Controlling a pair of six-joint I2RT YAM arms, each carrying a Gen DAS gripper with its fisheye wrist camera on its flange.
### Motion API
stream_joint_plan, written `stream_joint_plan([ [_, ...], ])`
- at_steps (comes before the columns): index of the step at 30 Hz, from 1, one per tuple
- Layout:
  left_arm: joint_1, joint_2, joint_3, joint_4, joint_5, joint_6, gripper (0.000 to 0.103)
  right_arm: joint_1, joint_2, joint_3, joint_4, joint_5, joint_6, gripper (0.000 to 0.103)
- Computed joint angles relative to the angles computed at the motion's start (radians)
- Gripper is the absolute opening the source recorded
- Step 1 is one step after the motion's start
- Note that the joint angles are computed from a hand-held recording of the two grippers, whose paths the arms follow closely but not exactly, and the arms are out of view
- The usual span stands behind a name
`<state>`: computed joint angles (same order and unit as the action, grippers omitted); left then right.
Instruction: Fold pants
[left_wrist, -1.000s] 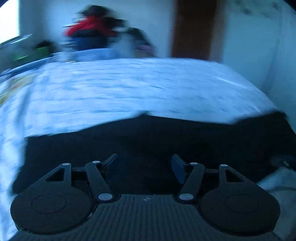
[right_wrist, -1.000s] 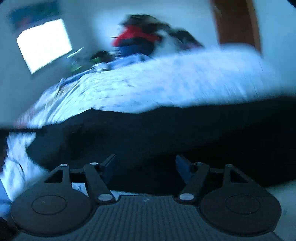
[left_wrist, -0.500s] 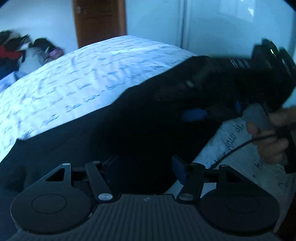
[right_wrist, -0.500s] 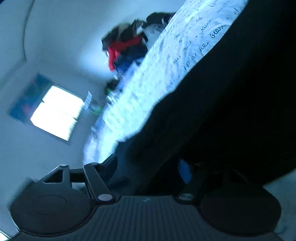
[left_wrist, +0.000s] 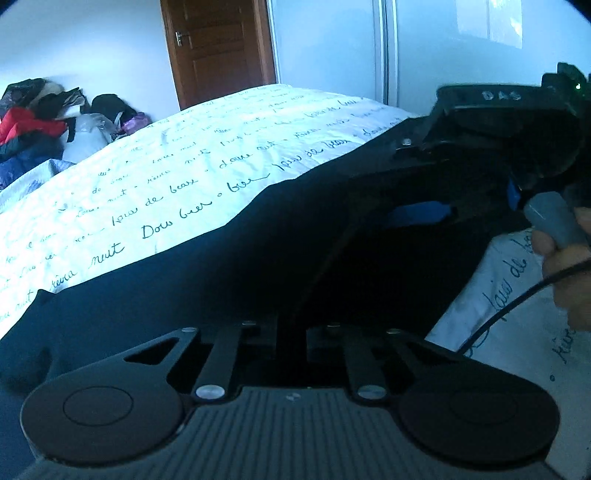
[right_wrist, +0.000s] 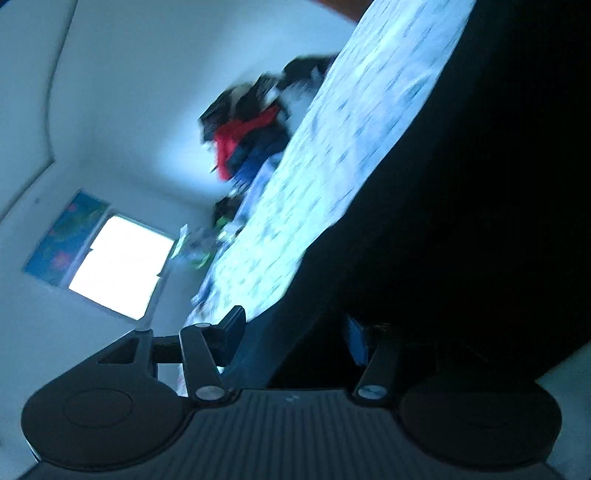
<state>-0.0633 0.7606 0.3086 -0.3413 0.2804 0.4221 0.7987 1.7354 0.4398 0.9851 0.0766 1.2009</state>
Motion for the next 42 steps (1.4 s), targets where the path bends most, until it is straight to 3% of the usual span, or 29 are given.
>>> stream_joint_plan([
  [7,-0.014,0.002,-0.011,0.021,-0.015,-0.034,0.018,-0.16,-0.112,-0.109,-0.014,0.111,0.014,0.057],
  [9,-0.019,0.009,0.005,0.008,-0.019,-0.046,0.018,-0.239,-0.084,-0.131,0.062,0.072,0.074,0.057],
  [12,-0.004,0.018,0.028,-0.022,-0.004,-0.07,0.018,-0.323,0.049,-0.158,0.328,0.005,0.168,0.057],
  [15,0.036,0.046,0.045,-0.039,0.033,-0.075,0.018,-0.339,0.022,-0.135,0.277,0.03,0.144,0.057],
  [17,0.039,0.053,0.048,-0.043,0.035,-0.077,0.018,-0.353,0.035,-0.1,0.276,-0.002,0.101,0.058],
  [20,0.028,0.075,0.063,-0.042,0.02,-0.085,0.019,-0.376,0.049,-0.021,0.172,-0.026,0.065,0.058],
  [22,0.033,0.093,0.074,-0.04,0.023,-0.085,0.019,-0.412,0.09,0.031,0.155,-0.096,0.056,0.058],
  [26,0.043,0.123,0.092,-0.043,0.032,-0.093,0.019,-0.396,0.069,0.123,-0.018,-0.054,0.014,0.058],
  [28,0.055,0.144,0.105,-0.044,0.044,-0.094,0.019,-0.358,0.044,0.068,0.043,0.009,0.002,0.058],
  [31,0.062,0.162,0.107,-0.033,0.051,-0.099,0.02,-0.318,-0.018,0.058,-0.043,0.081,-0.022,0.058],
  [34,0.06,0.162,0.098,-0.017,0.048,-0.092,0.021,-0.337,-0.009,0.052,-0.064,-0.028,0.017,0.058],
  [38,0.057,0.163,0.093,-0.008,0.046,-0.102,0.022,-0.353,0.079,0.09,-0.034,-0.096,0.059,0.058],
  [42,0.055,0.165,0.092,-0.006,0.045,-0.103,0.023,-0.354,0.096,0.163,-0.099,-0.04,0.021,0.058],
])
